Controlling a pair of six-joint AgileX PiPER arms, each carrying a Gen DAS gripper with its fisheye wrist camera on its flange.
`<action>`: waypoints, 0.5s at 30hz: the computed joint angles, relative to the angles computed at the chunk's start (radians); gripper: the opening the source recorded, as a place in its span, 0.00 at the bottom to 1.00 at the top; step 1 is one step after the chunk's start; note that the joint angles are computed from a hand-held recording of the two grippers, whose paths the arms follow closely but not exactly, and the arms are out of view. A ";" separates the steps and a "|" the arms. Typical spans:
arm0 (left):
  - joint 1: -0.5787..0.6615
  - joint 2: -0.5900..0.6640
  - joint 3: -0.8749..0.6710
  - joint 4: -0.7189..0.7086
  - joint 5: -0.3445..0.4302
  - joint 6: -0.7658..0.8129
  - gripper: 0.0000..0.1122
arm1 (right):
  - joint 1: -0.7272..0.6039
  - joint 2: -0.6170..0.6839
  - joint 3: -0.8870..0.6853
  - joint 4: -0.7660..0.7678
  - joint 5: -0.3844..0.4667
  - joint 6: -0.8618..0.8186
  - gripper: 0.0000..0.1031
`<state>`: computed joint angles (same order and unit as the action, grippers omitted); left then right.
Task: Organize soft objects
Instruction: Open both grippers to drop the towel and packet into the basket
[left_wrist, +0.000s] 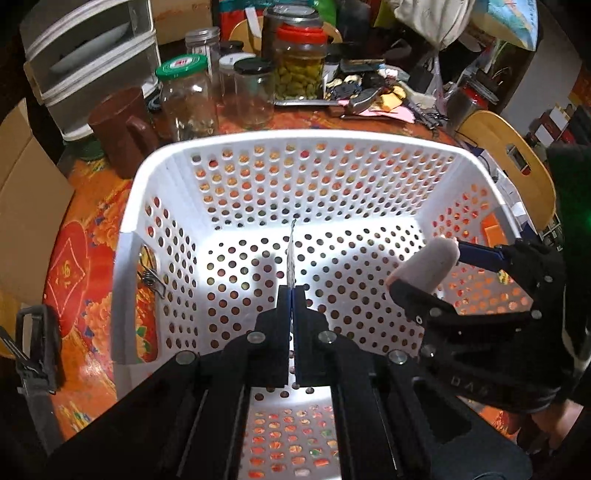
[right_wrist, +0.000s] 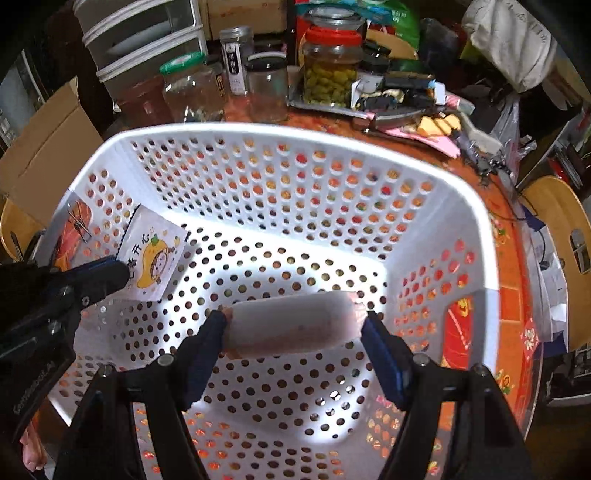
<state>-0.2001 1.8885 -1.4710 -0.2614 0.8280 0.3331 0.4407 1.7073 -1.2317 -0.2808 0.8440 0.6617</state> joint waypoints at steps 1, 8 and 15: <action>0.002 0.007 -0.004 0.000 0.002 -0.004 0.01 | -0.003 0.007 -0.002 0.008 -0.002 -0.009 0.72; 0.055 -0.053 0.049 -0.103 -0.016 0.063 0.30 | -0.010 -0.072 0.059 0.060 -0.079 -0.041 0.89; 0.161 -0.275 0.221 -0.271 -0.073 0.251 0.85 | 0.053 -0.291 0.154 -0.084 -0.035 0.117 1.00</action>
<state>-0.0390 1.6139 -1.2497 -0.5325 0.7545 0.5846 0.4940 1.4164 -1.0780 -0.3646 0.8089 0.7782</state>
